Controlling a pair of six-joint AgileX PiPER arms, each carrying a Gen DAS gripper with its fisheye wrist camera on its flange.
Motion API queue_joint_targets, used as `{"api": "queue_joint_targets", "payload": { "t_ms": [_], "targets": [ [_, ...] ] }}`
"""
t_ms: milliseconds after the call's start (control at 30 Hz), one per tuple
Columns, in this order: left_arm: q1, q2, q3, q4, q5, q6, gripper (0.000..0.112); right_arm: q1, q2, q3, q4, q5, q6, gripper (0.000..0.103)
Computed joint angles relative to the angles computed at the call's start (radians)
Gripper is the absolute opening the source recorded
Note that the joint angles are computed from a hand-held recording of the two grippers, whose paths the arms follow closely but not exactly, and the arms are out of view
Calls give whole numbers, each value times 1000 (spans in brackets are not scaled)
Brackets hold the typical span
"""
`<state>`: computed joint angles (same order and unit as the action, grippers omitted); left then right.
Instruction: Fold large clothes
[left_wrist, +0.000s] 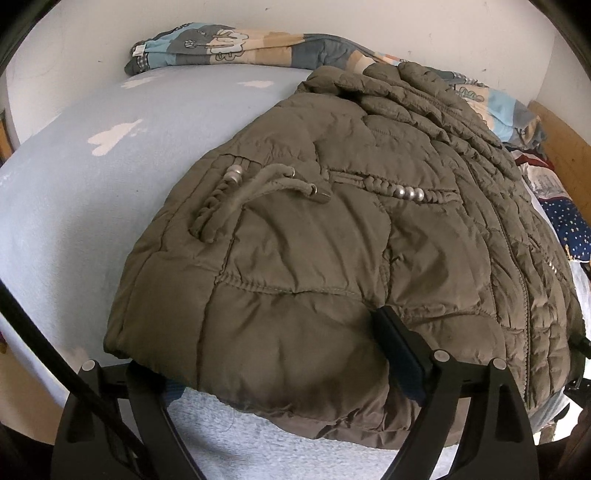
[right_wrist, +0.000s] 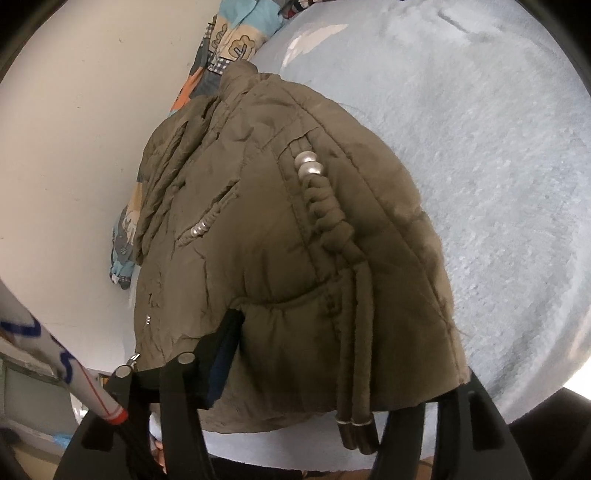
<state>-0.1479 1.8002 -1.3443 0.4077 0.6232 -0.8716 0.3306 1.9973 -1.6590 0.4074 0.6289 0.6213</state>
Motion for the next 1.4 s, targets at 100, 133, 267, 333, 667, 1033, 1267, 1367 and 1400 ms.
{"api": "queue_joint_targets", "payload": {
  "t_ms": [100,133,267,333,667,1033,1267,1367,1400],
  "targets": [
    [-9,8,-8,24,13,-17,90,2,12,-29,-15,30,4,69],
    [-11,7,-6,33,11,-27,90,6,17,-42,-32,42,13,69],
    [-12,6,-8,32,15,-22,90,36,38,-101,-156,100,81,53],
    [-15,5,-10,41,20,-27,90,37,33,-91,-154,88,75,43],
    [-28,-5,-5,88,26,-49,81,48,15,-63,-174,56,67,36],
    [-63,-31,-2,174,10,-42,41,78,32,-132,-276,116,104,29],
    [-93,-30,-4,259,24,-81,34,156,80,-277,-497,252,159,27],
    [-100,-27,-6,278,31,-89,33,171,90,-301,-542,281,158,27],
    [-101,-28,-5,282,30,-90,33,179,97,-316,-561,297,157,27]
  ]
}}
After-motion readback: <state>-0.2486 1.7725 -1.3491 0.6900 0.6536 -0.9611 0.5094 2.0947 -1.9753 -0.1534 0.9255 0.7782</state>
